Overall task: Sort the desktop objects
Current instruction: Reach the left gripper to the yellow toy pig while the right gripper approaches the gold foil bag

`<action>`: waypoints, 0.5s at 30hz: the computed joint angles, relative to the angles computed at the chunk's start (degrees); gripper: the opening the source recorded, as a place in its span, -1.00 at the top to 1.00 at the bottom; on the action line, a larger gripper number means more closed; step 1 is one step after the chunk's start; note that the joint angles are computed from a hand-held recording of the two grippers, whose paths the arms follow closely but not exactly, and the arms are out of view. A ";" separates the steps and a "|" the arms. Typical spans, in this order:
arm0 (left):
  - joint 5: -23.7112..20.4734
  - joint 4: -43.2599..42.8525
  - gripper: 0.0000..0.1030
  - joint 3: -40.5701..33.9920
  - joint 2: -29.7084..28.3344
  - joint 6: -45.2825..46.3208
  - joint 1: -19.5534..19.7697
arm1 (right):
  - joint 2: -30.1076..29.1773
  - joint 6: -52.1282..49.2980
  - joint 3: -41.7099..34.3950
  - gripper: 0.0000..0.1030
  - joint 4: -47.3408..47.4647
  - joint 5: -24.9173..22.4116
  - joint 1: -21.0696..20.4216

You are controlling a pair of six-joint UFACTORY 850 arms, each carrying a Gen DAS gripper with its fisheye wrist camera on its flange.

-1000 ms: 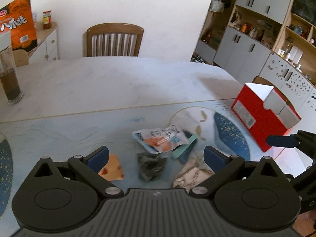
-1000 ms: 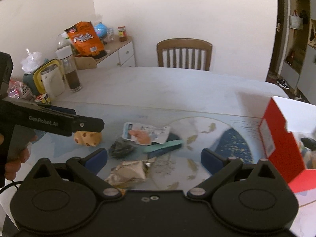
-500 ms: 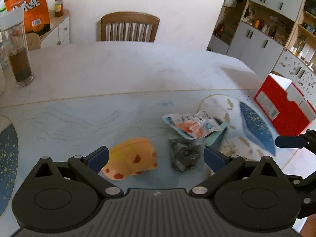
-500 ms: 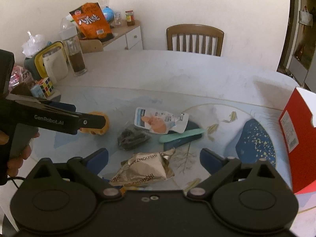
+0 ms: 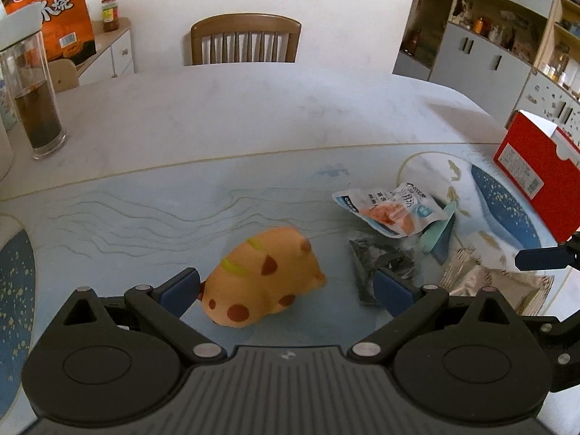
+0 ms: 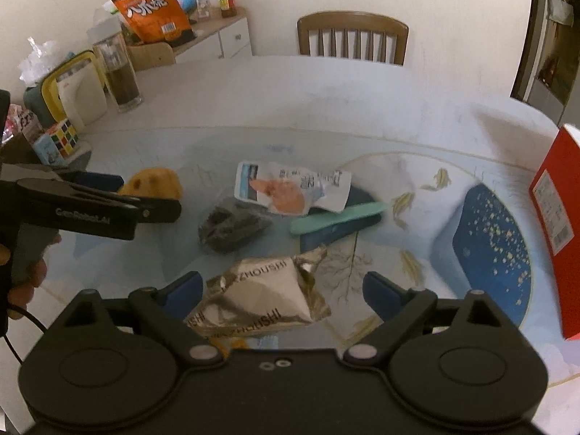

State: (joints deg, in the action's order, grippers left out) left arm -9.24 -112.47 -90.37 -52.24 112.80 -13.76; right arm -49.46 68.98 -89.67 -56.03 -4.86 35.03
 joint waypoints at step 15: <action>0.89 8.39 -0.65 -4.96 -3.99 -5.84 0.61 | -2.84 -35.73 -3.71 -0.68 36.27 -1.06 0.14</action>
